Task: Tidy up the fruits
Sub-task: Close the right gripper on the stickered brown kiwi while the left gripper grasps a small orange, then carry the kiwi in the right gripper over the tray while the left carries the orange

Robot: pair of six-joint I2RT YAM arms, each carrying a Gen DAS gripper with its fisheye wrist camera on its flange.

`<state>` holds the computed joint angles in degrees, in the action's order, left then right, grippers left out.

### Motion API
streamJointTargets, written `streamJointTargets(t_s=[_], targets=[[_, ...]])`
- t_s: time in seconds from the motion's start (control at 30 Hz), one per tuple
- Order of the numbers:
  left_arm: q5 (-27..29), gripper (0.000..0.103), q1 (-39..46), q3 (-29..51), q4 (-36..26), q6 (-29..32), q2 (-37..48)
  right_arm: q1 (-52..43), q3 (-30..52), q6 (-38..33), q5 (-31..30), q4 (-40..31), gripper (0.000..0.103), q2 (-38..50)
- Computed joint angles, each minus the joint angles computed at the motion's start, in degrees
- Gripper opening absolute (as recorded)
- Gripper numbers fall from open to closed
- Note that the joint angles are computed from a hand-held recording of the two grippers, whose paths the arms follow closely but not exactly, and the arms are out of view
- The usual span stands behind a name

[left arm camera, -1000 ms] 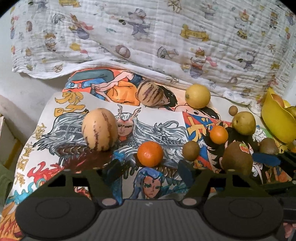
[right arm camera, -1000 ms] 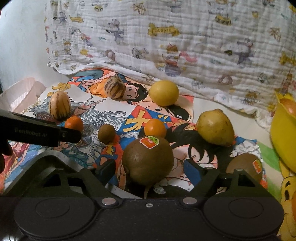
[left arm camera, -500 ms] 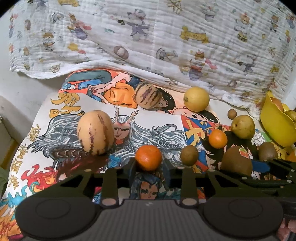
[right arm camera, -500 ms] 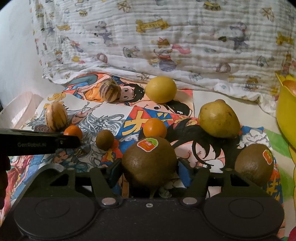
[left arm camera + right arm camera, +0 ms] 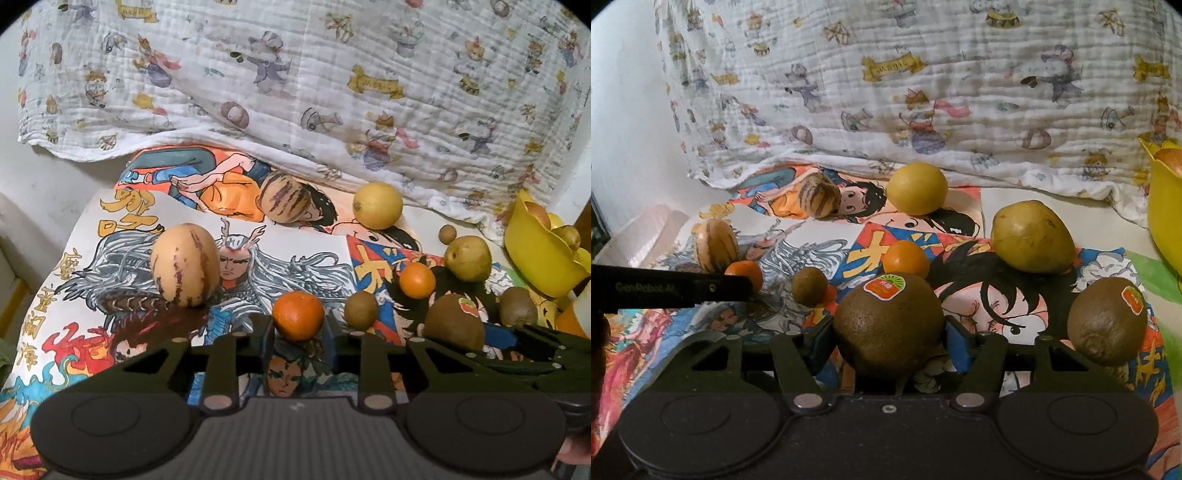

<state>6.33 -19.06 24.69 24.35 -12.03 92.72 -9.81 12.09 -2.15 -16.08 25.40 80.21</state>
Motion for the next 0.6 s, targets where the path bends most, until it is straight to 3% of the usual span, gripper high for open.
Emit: streamJointTargets(t_s=[0.17,0.37,0.6], targets=[[0.49,0.03,-0.61,-2.42,0.01,-0.17,-3.66,-1.82,-2.69,-0.01,-3.98,-0.21,0.063,-4.86],[0.85,0.029,-1.27,-4.89,-0.21,-1.18,-6.67,-2.61,-5.73,-2.4,-6.83,-7.94,0.063,-16.65],[1.35,0.028,-1.01,-6.7,0.41,-1.44,-8.45,-2.46,-7.12,-2.63,-7.81,-13.85,0.063,-23.7]])
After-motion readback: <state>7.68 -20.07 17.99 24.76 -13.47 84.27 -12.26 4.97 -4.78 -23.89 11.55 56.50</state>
